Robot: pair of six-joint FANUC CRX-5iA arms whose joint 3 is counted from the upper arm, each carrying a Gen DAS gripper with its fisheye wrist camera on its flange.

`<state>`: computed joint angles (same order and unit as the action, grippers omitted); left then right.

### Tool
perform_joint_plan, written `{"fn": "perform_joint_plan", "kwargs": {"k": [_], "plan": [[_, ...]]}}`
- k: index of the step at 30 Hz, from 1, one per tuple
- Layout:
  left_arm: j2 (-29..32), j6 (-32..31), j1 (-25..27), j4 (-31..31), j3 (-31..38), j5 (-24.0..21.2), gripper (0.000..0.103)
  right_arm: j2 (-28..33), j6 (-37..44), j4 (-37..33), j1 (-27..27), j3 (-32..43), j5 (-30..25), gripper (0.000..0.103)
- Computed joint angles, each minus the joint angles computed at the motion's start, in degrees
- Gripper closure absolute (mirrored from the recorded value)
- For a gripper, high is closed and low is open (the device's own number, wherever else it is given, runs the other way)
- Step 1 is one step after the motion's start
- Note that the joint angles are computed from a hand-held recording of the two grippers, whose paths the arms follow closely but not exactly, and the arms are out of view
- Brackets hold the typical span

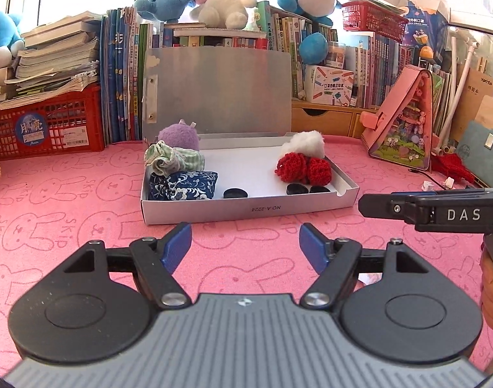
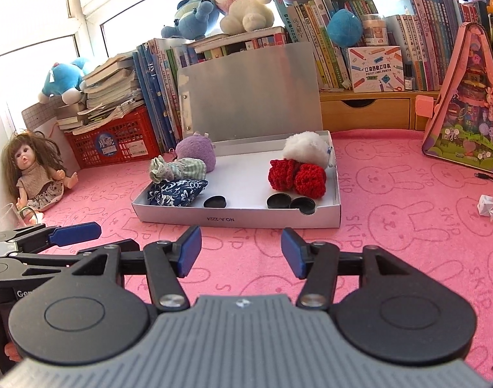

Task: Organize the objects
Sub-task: 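Move the left gripper to the crumpled white paper while the right approaches the tissue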

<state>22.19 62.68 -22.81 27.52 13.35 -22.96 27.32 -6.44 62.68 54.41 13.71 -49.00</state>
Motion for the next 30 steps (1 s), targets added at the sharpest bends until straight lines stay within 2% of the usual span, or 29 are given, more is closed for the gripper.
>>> {"fn": "perform_joint_plan", "kwargs": {"k": [9,17,24,30], "plan": [[-6.6,-10.6,-0.7,9.5,-12.7,5.6,0.024,-0.5,0.4,0.9,2.8,-2.0,-2.2,0.033],[-10.6,-16.4,-1.6,16.2,-20.6,8.7,0.024,-1.1,-1.0,1.3,5.3,-4.5,-4.1,0.033],[-12.5,-14.4,-1.5,14.3,-23.4,8.0,0.023,-1.6,-2.8,1.9,6.9,-6.4,-5.1,0.033],[-14.4,-11.9,-1.6,10.6,-25.6,9.7,0.023,-1.3,-3.7,2.7,8.5,-7.4,-5.9,0.032]]}}
